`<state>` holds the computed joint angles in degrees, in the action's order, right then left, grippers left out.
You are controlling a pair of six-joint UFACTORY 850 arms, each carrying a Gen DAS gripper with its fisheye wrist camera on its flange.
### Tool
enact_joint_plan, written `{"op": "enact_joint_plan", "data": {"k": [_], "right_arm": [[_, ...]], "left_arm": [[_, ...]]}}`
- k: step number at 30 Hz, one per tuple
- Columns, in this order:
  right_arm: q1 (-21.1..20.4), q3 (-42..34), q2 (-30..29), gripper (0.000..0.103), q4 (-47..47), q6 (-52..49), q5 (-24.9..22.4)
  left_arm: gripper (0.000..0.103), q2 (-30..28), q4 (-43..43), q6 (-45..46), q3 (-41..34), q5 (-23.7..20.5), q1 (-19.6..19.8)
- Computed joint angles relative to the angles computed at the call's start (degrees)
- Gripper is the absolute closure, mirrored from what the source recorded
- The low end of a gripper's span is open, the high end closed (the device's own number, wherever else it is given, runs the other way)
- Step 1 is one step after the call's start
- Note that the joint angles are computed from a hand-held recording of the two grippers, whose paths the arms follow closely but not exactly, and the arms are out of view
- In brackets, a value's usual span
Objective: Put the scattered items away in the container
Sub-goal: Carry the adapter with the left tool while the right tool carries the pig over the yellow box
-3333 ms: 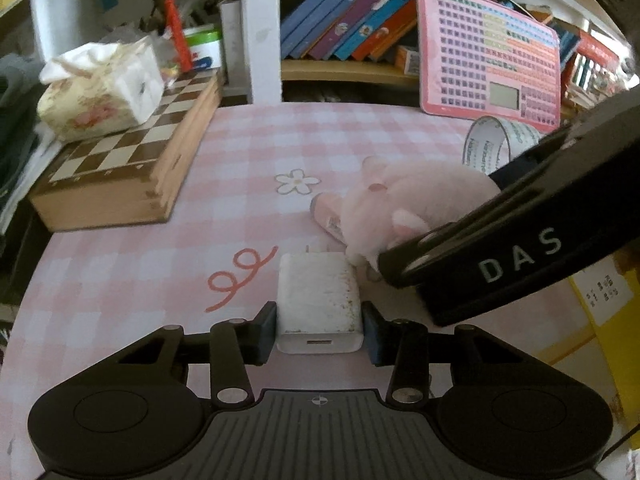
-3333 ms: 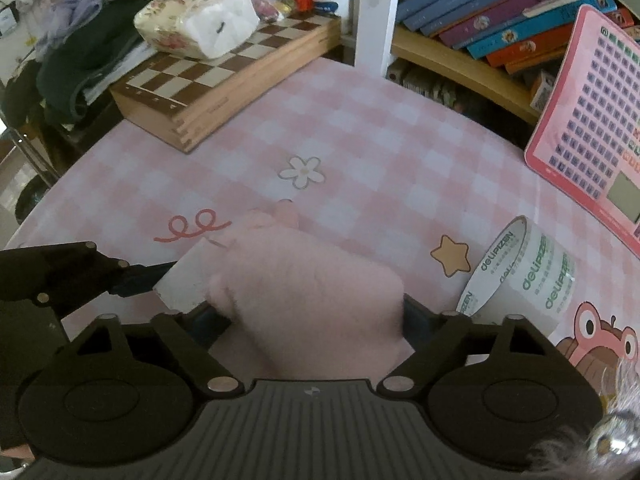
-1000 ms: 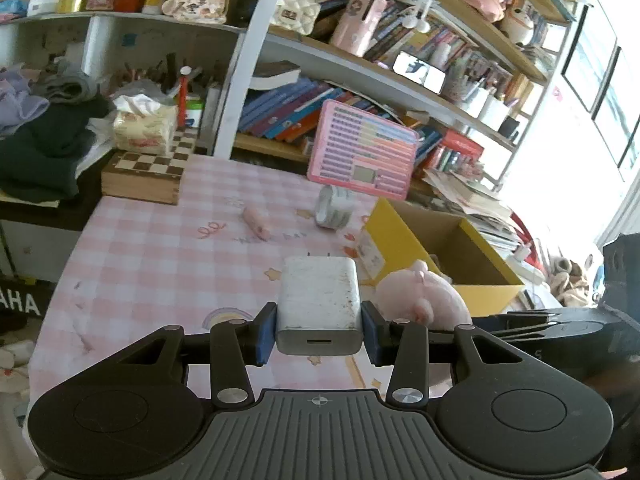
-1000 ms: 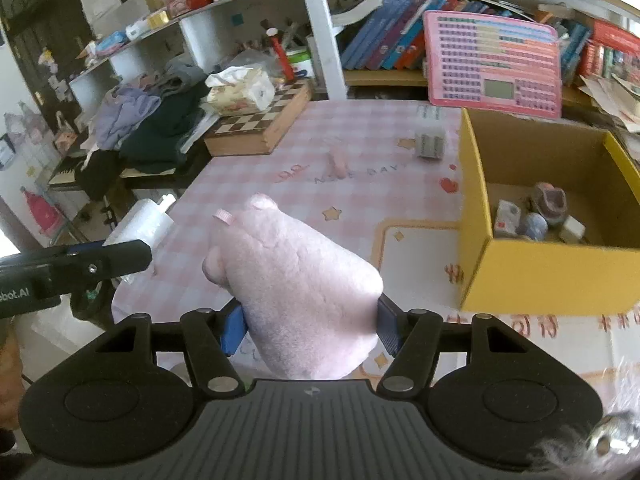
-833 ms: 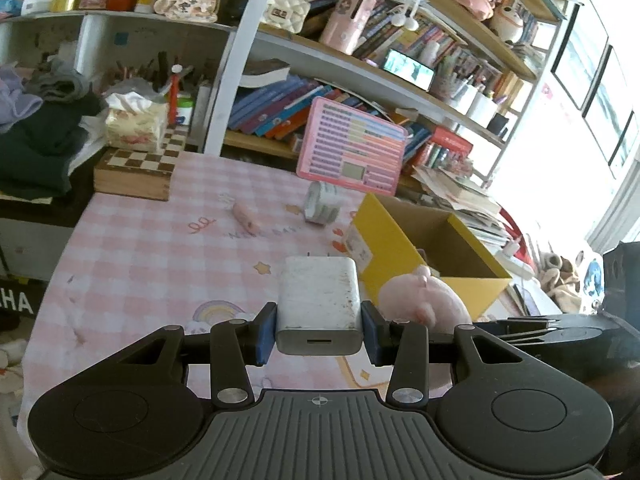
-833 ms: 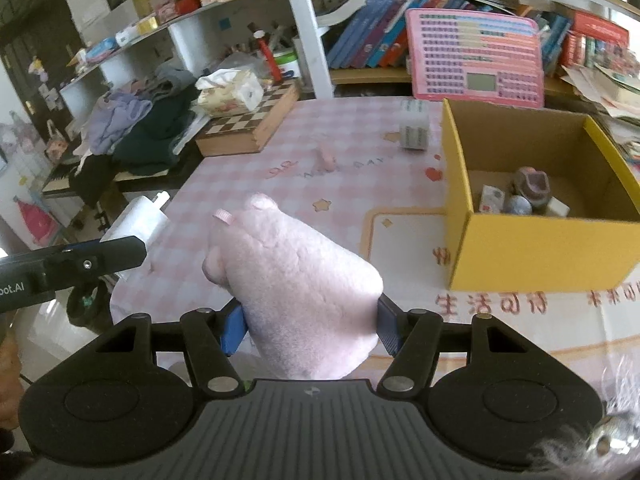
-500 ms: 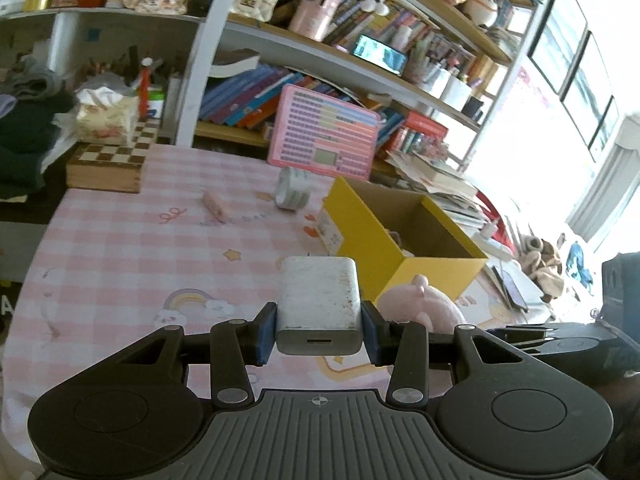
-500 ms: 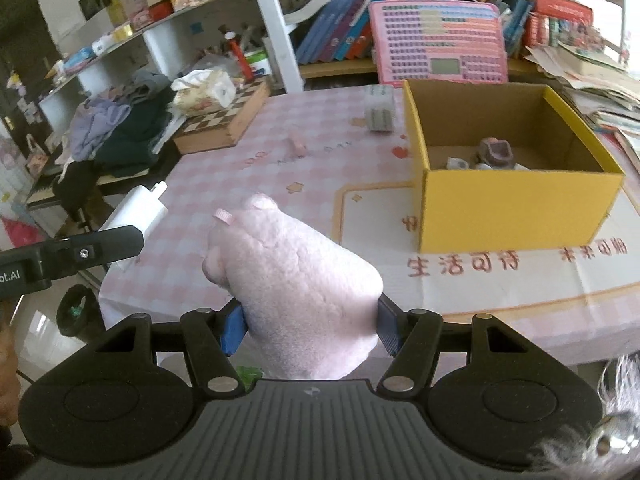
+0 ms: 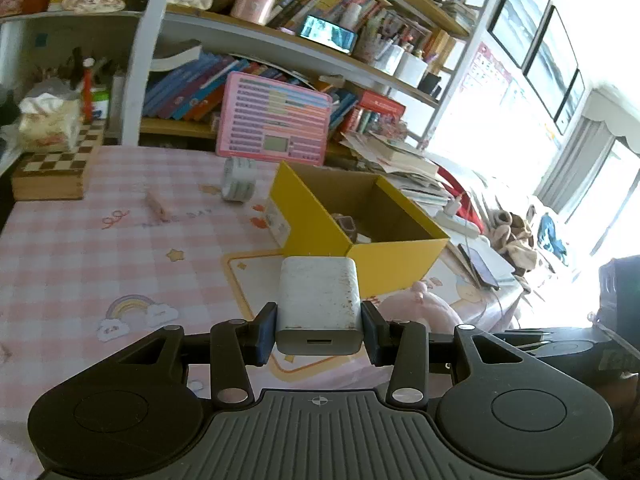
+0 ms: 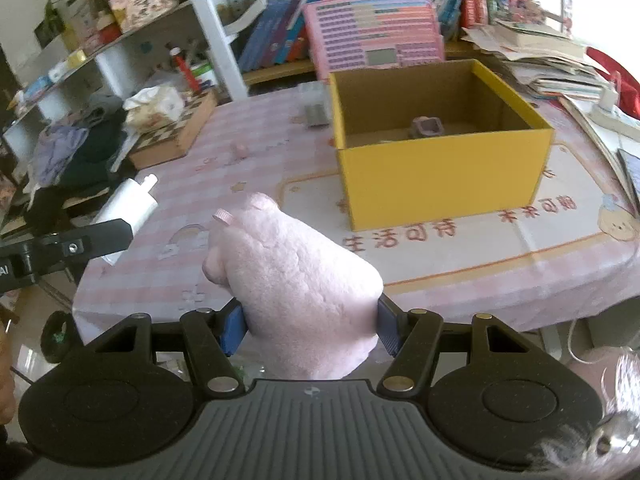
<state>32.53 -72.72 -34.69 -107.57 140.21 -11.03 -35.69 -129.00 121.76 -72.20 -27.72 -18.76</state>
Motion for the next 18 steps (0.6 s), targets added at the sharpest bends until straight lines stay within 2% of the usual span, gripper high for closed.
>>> {"op": "enact_joint_plan", "data": {"k": [18], "right_arm": [[-5.22,6.66,4.34,0.042,-3.15,4.83,-1.32]], "left_arm": [[0.061,-6.76,7.93,-7.94,-11.34,1.11,-4.35]]}}
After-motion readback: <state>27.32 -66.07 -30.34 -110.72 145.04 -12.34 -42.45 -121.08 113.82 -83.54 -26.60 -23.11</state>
